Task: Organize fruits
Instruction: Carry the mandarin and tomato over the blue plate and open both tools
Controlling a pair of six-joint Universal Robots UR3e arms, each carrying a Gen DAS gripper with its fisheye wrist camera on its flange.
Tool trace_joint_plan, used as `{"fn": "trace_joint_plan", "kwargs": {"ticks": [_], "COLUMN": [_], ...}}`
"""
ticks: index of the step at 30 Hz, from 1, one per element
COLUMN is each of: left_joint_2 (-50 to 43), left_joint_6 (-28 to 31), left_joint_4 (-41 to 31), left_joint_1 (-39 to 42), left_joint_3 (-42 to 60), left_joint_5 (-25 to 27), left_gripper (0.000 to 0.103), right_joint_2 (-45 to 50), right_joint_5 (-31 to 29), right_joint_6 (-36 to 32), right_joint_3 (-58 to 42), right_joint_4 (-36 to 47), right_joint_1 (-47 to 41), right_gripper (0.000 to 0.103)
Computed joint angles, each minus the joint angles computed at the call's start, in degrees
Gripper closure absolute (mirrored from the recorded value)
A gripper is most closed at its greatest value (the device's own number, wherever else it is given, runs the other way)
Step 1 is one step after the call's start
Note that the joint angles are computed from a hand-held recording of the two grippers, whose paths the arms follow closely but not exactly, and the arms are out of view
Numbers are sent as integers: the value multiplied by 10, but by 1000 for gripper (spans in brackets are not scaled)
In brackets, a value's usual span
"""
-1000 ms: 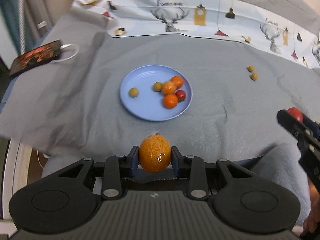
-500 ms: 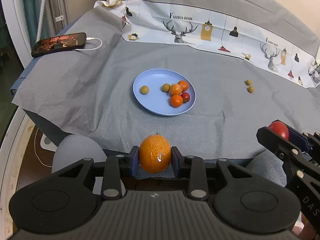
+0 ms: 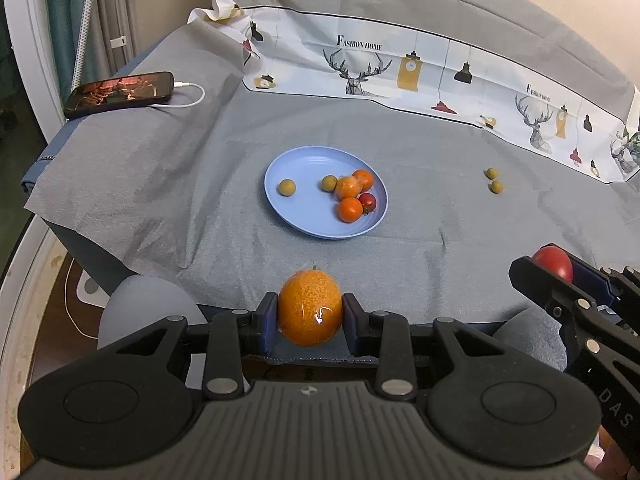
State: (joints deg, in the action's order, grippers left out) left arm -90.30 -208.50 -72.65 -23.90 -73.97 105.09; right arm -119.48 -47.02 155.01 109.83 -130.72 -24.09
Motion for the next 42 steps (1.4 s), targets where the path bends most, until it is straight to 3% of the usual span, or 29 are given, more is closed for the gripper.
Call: {"fn": "trace_joint_plan", "kwargs": {"ticks": [24,33,42], "left_joint_2": [-9,-57,-196], "left_joint_6": [15,42,84], "left_joint_4": [10,29,13], "left_joint_1": [40,87,136], "left_joint_3": [-18,10,160], "left_joint_5": [-41,-64,-78], "left_gripper": [66,66,66], "right_joint_2": [66,162,334], "right_joint_5": [-63,-132,-189], "right_joint_6": [35,68,94], "right_joint_3": [-19,-60,-166], "right_joint_4": [-42,-85,-150], "right_joint_1": [63,116,185], "right_gripper": [71,71,71]}}
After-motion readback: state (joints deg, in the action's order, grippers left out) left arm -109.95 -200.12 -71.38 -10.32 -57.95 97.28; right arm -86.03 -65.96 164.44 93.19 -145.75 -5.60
